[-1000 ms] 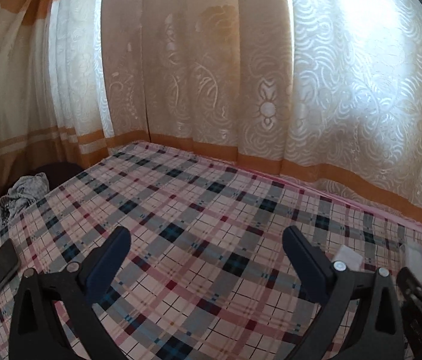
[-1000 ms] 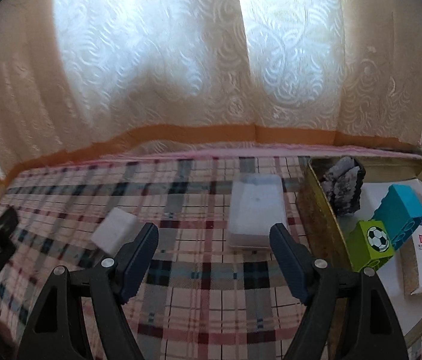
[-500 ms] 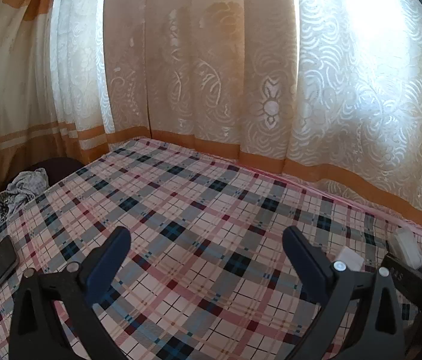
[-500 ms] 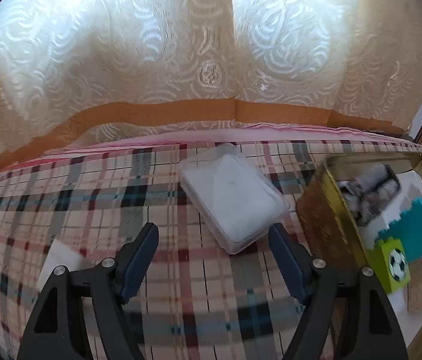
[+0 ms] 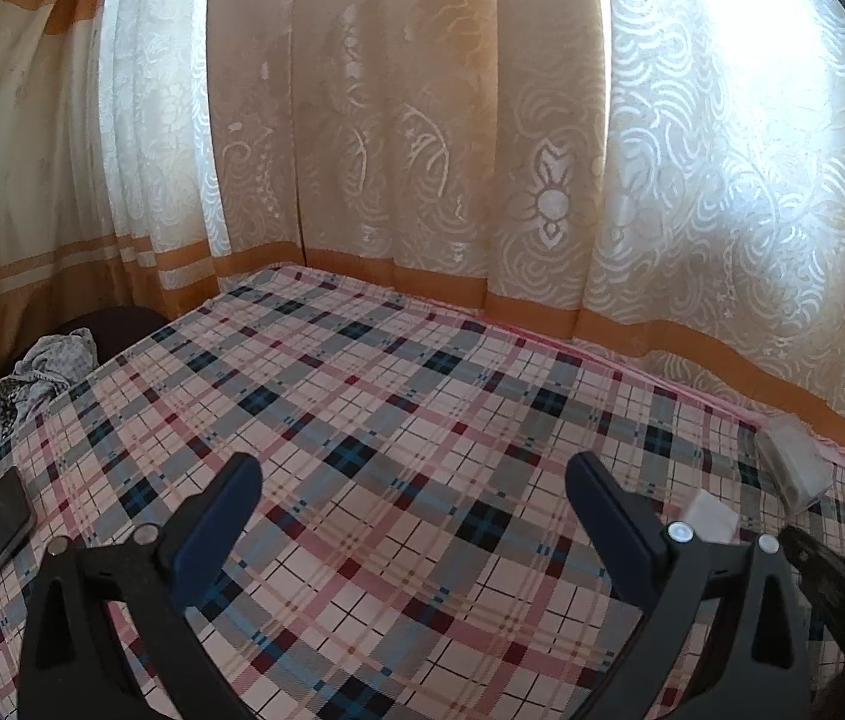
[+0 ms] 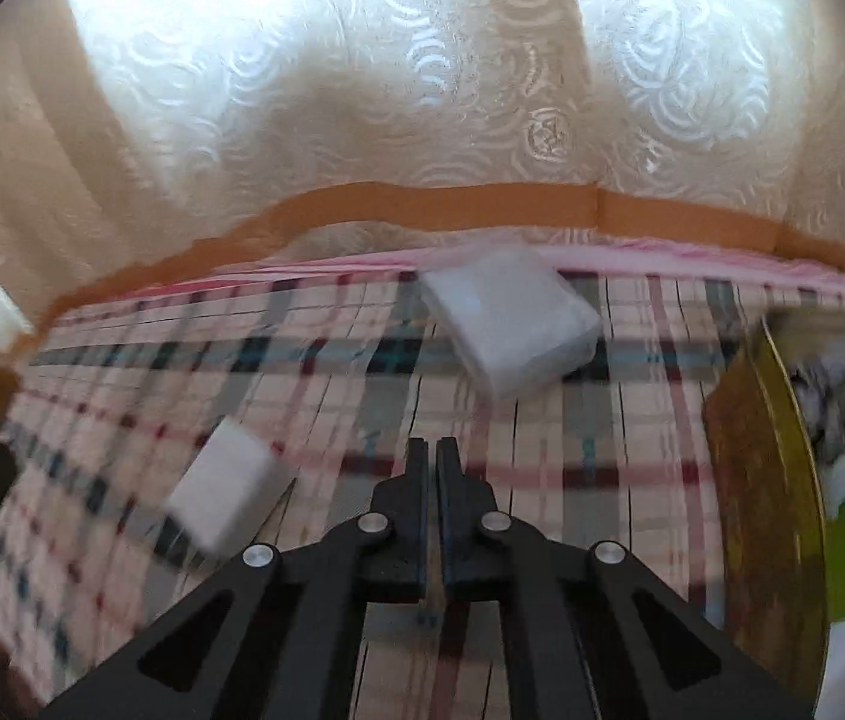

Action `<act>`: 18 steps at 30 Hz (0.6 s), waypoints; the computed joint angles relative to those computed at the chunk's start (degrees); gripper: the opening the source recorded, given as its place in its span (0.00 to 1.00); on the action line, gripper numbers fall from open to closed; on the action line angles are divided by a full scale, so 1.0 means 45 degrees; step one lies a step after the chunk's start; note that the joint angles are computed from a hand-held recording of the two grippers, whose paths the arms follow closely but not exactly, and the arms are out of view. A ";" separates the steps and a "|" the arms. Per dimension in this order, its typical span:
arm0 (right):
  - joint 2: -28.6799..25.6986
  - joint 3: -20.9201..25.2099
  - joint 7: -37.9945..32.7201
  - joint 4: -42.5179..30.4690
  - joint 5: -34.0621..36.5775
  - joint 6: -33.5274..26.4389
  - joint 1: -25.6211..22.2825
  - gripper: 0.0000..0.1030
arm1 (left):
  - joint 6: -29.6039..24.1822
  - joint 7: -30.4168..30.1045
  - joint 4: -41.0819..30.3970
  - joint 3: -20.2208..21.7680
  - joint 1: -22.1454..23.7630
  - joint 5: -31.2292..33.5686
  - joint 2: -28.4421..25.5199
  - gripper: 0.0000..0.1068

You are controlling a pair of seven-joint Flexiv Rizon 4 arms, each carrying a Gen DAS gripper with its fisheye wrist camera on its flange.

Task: Organize rigid objects
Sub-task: 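Move both tools back over the white charger and clear plastic box on the cloth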

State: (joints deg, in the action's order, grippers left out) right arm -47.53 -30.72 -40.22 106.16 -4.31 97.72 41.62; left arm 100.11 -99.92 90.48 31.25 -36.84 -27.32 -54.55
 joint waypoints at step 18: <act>0.0599 0.1653 -0.0944 -0.1704 -0.0240 -0.0637 -0.2336 0.77 | -0.0462 -0.0325 -0.0141 -0.0674 0.0575 0.0597 0.0235 0.96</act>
State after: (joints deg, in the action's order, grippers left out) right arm -44.83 -23.29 -44.47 98.49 -5.39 94.86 31.11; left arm 98.03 -101.39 89.84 28.22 -34.26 -24.64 -53.50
